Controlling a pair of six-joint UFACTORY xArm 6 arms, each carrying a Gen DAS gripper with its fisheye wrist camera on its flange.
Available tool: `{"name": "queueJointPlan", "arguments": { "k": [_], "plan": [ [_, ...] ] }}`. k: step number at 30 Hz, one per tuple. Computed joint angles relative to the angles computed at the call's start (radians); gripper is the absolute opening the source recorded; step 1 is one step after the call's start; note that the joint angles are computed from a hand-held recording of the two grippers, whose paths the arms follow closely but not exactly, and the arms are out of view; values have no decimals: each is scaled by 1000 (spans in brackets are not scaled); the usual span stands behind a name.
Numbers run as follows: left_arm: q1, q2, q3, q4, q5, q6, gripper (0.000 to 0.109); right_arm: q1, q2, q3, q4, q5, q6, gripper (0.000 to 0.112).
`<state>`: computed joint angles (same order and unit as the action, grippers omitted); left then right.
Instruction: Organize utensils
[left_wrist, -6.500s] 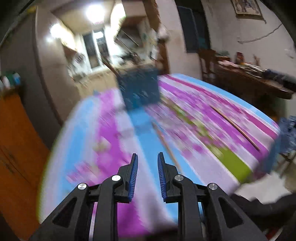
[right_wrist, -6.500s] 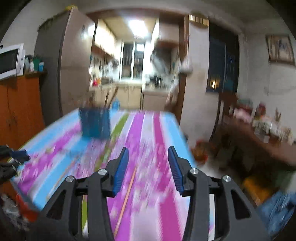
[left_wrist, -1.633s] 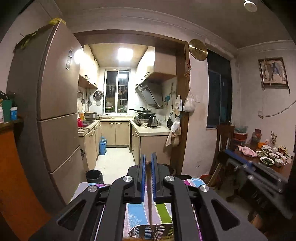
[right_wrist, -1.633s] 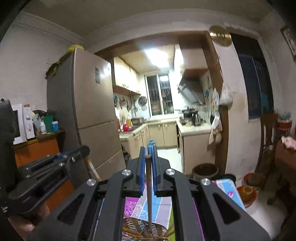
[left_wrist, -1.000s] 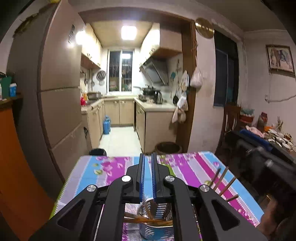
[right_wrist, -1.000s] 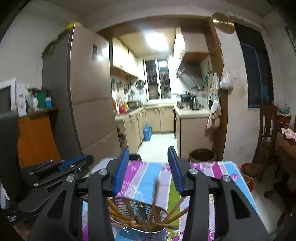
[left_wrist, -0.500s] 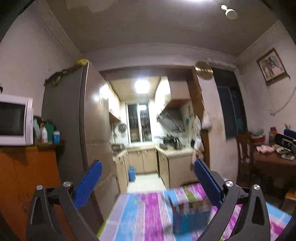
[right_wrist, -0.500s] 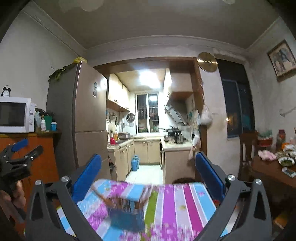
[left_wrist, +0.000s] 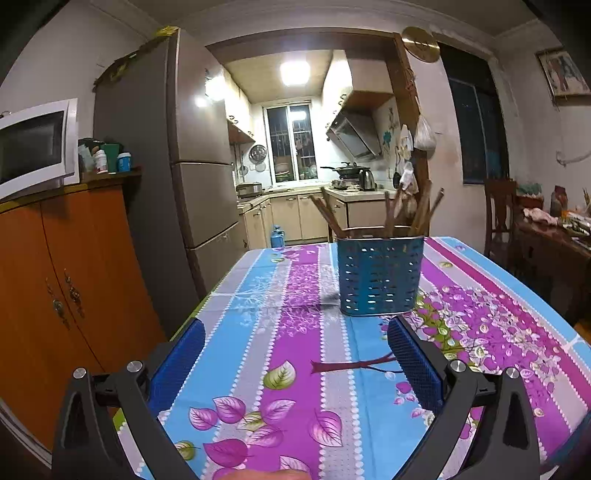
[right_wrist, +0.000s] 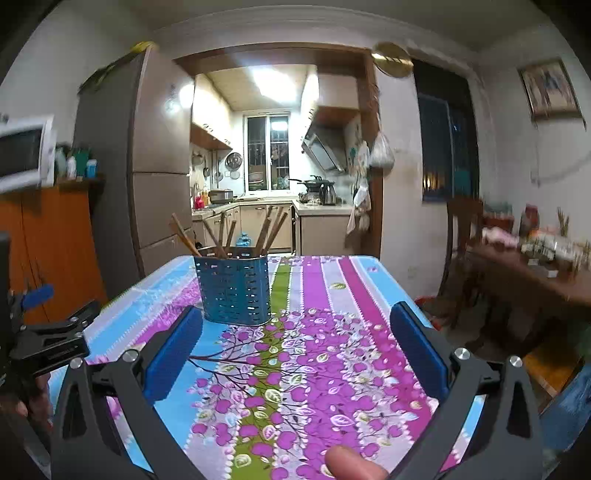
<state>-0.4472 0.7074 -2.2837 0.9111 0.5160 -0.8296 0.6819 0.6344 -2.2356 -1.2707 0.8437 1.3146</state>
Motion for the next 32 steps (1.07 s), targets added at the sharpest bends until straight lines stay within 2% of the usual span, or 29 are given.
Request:
{"name": "queueJointPlan", "arguments": {
  "k": [2, 5, 14, 17, 25, 28, 32],
  "plan": [
    [-2, 10, -12, -43, -7, 39, 99, 12, 2, -3, -46, 19, 6, 98],
    [-6, 37, -51, -184, -25, 127, 99, 15, -14, 26, -67, 18, 26, 98],
    [-24, 80, -104, -295, 23, 204, 99, 5, -90, 152, -57, 11, 83, 98],
    [-32, 82, -101, -284, 20, 215, 99, 2, -101, 169, -60, 10, 97, 98],
    [-40, 54, -58, -153, 30, 110, 97, 7, -131, 209, -96, 38, 133, 98],
    [-41, 42, -42, -231, 21, 190, 97, 1, -136, 213, -88, 37, 143, 98],
    [-38, 25, -13, -161, -8, 126, 96, -6, -146, 224, -79, 19, 159, 98]
  ]
}}
